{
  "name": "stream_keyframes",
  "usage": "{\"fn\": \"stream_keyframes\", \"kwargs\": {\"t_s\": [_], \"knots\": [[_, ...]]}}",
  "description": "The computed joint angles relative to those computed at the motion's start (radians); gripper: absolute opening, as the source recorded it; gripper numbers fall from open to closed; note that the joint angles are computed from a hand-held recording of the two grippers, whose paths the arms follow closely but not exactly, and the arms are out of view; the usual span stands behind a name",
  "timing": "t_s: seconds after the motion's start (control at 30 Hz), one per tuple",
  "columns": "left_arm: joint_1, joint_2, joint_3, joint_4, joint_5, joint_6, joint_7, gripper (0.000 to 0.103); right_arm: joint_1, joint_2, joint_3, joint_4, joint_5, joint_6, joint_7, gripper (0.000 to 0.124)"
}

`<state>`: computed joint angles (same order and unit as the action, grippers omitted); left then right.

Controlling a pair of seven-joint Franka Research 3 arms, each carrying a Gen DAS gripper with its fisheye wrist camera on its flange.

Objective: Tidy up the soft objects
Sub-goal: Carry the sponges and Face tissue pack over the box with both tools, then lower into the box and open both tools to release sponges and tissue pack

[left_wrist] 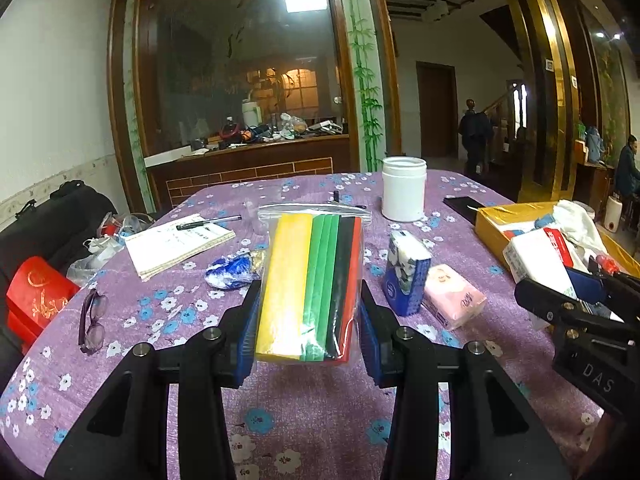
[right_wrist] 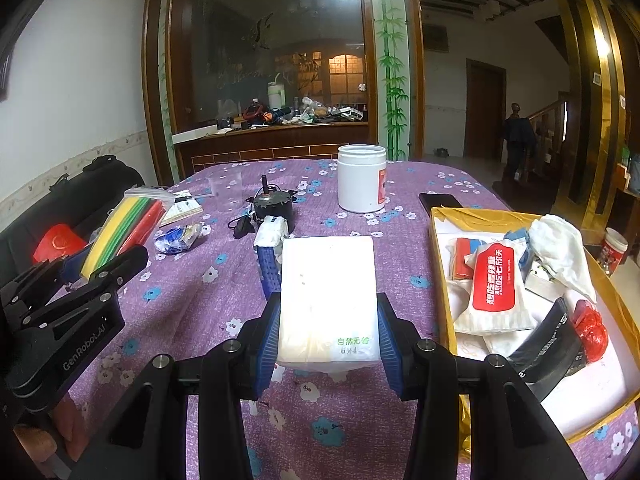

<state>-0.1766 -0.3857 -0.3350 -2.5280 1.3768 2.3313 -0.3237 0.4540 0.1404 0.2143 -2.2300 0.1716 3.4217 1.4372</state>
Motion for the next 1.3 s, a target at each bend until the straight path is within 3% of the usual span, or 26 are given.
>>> {"fn": "stream_keyframes", "kwargs": {"t_s": [0.3, 0.57, 1.0, 1.3], "knots": [[-0.009, 0.018, 0.003, 0.031, -0.013, 0.055, 0.051, 0.041, -0.239, -0.017, 0.155, -0.022, -0.282, -0.011, 0.295, 0.045], [-0.032, 0.085, -0.006, 0.111, -0.023, 0.097, 0.132, 0.041, -0.37, -0.046, 0.179, -0.045, -0.529, 0.009, 0.59, 0.045], [-0.075, 0.271, 0.024, 0.314, -0.2, 0.307, 0.34, 0.041, -0.356, -0.118, -0.025, -0.105, -0.665, 0.097, 0.826, 0.045], [-0.152, 0.394, 0.033, 0.463, -0.213, 0.28, 0.438, 0.041, -0.328, -0.116, -0.154, -0.108, -0.765, 0.103, 0.954, 0.045]]}}
